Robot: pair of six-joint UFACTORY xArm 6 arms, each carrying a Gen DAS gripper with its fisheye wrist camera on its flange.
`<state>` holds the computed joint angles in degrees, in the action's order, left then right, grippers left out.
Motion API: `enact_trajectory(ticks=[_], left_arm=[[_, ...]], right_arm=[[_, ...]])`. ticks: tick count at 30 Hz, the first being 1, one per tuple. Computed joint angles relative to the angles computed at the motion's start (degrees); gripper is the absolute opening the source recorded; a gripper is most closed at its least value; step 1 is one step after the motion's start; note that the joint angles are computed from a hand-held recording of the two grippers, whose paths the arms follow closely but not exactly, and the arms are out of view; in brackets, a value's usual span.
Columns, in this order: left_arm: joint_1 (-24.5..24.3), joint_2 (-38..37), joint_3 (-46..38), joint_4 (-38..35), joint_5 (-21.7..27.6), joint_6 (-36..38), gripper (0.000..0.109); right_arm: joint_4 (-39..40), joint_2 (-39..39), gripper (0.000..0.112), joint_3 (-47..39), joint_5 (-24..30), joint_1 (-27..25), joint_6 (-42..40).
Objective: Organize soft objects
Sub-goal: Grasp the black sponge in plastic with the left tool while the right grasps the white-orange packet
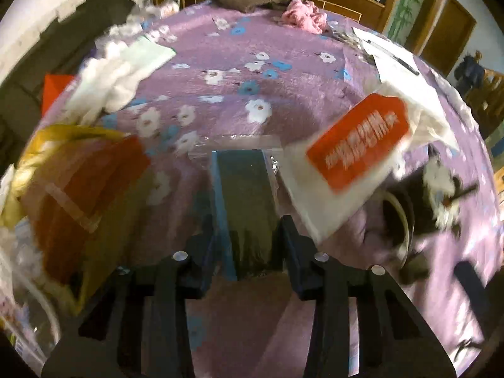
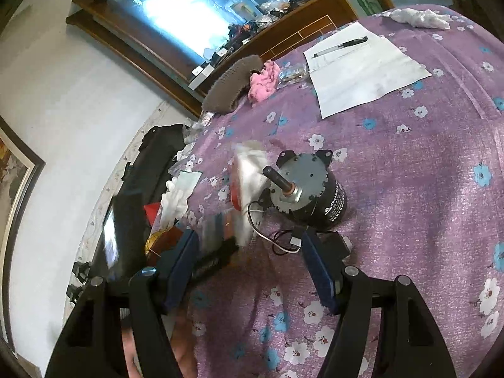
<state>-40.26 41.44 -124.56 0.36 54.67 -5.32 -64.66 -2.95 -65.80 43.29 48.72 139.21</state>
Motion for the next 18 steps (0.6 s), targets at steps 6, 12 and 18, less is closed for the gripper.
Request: enact_trajectory(ticks=[6, 12, 18], left_arm=[[1.2, -13.4, 24.9, -5.0, -16.8, 7.1, 0.035], [1.6, -17.0, 33.3, -11.5, -26.2, 10.9, 0.035], [2.4, -17.0, 32.9, -19.1, -25.0, 15.8, 0.035]], right_arm=[[1.1, 2.4, 0.068, -3.1, 1.2, 0.6, -5.7], [-1.9, 3.9, 0.068, -6.1, 5.3, 2.1, -8.7], [12.6, 8.7, 0.068, -15.4, 5.5, -2.9, -28.1]])
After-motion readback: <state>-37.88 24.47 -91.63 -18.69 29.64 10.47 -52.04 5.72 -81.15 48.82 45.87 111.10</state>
